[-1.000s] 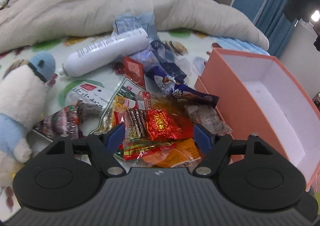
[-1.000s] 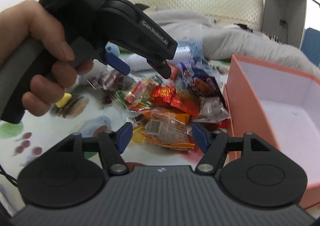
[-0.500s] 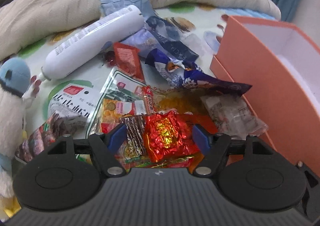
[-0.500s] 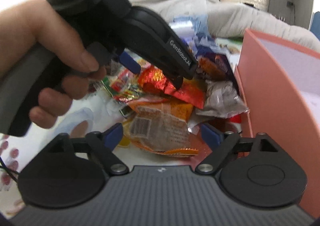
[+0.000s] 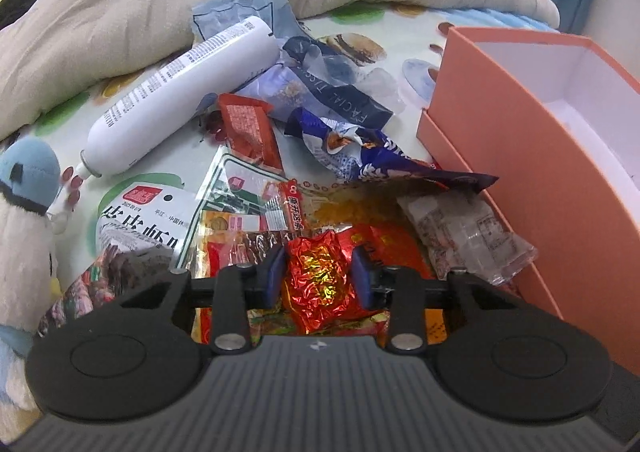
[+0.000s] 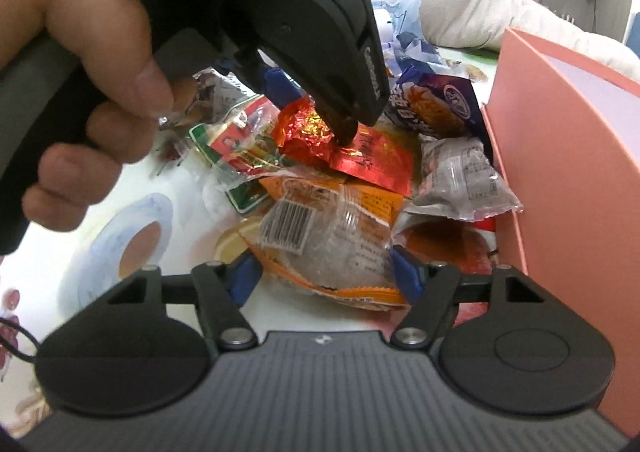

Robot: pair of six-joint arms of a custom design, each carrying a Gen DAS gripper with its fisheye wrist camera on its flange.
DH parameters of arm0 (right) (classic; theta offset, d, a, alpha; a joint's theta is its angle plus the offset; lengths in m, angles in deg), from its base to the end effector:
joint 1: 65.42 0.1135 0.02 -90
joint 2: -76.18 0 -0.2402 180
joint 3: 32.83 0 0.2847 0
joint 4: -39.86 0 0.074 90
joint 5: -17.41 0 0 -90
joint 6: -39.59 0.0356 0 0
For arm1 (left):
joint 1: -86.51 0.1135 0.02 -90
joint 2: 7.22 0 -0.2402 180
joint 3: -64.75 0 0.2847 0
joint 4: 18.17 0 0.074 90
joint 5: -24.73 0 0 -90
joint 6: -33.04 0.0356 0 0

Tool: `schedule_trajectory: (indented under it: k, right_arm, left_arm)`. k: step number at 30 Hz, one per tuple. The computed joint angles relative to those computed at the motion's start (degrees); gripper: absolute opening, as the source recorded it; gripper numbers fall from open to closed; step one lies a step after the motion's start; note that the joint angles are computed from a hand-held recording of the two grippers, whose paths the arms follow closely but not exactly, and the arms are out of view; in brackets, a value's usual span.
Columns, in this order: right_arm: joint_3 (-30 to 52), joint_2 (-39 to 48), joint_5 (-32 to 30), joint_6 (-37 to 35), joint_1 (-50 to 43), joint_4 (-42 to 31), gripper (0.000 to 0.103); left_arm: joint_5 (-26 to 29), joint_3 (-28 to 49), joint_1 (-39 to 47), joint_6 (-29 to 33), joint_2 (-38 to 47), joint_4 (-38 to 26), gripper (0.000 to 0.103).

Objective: Organize snacks
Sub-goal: 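Close the left tool on the red foil candy while the right tool grips the clear packet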

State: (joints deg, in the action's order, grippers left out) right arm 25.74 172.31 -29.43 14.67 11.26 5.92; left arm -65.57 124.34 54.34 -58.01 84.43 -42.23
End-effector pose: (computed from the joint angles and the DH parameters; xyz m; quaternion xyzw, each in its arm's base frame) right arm 0.0935 0.2893 0.0840 -0.0339 0.9191 0.0223 0.3920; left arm 0.2788 -0.1752 0.1115 0.2559 0.9218 -0.0809 0.2799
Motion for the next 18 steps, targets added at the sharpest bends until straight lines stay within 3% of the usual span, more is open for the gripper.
schedule_trajectory:
  k: [10, 16, 17, 18]
  right_arm:
    - [-0.4, -3.0, -1.0, 5.7, 8.2, -6.5, 0.067]
    - [1.0, -3.2, -1.3, 11.5, 12.2, -11.4, 0.062]
    - [1.3, -3.2, -1.3, 12.5, 13.0, -12.4, 0.055]
    - [1.7, -2.9, -1.1, 13.7, 13.9, -13.2, 0.055]
  left_arm:
    - [-0.7, -10.3, -0.2, -7.0, -14.9, -2.5, 0.041]
    - [-0.6, -17.2, -0.3, -12.0, -31.4, -9.5, 0.041]
    - [-1.3, -18.3, -0.8, -12.8, -34.6, -11.2, 0.041]
    - [-1.9, -19.3, -1.1, -13.6, -37.4, -12.8, 0.041]
